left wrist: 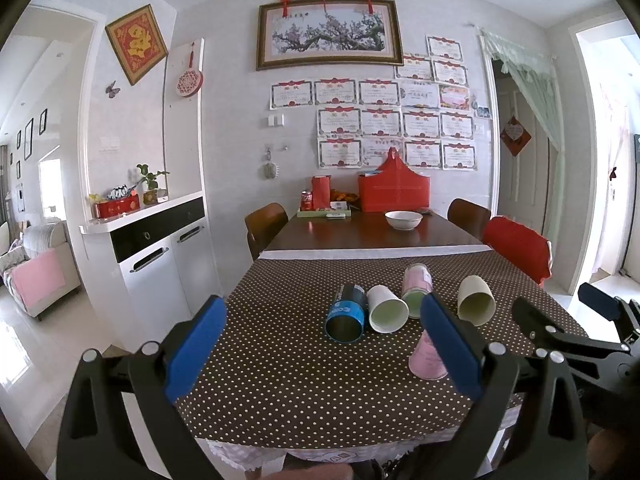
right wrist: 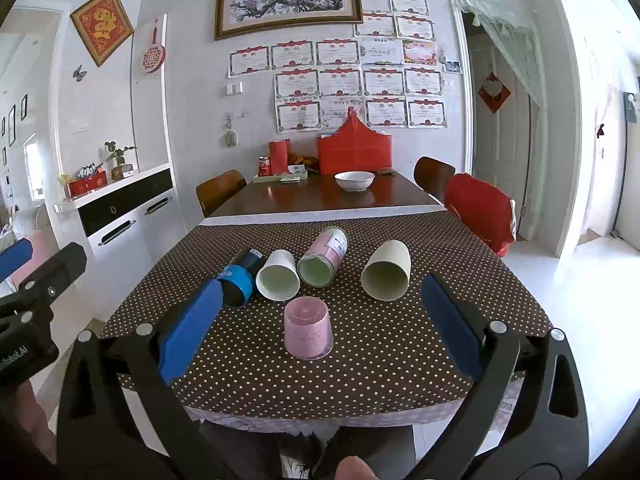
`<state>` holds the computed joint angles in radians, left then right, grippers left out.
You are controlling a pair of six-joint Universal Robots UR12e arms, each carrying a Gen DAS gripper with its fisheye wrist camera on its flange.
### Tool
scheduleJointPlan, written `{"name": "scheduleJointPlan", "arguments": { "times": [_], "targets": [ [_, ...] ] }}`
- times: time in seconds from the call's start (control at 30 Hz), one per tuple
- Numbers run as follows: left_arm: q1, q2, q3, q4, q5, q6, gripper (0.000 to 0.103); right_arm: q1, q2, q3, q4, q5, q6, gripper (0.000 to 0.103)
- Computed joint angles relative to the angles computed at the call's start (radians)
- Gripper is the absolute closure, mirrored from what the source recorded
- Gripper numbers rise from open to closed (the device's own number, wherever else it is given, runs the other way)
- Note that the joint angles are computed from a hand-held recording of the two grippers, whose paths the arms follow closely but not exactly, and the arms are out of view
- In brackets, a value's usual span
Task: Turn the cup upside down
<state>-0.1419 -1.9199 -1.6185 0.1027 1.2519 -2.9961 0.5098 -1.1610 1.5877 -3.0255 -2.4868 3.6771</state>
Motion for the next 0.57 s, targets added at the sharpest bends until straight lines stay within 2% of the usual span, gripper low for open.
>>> {"name": "scheduleJointPlan", "arguments": {
  "times": [0.57],
  "targets": [
    [-0.004,-0.003,0.003,-0.009,0.015,-0.01,0.007,0.0,-0.001,0.002,0.001,0.003,0.0,0.006]
  ]
}}
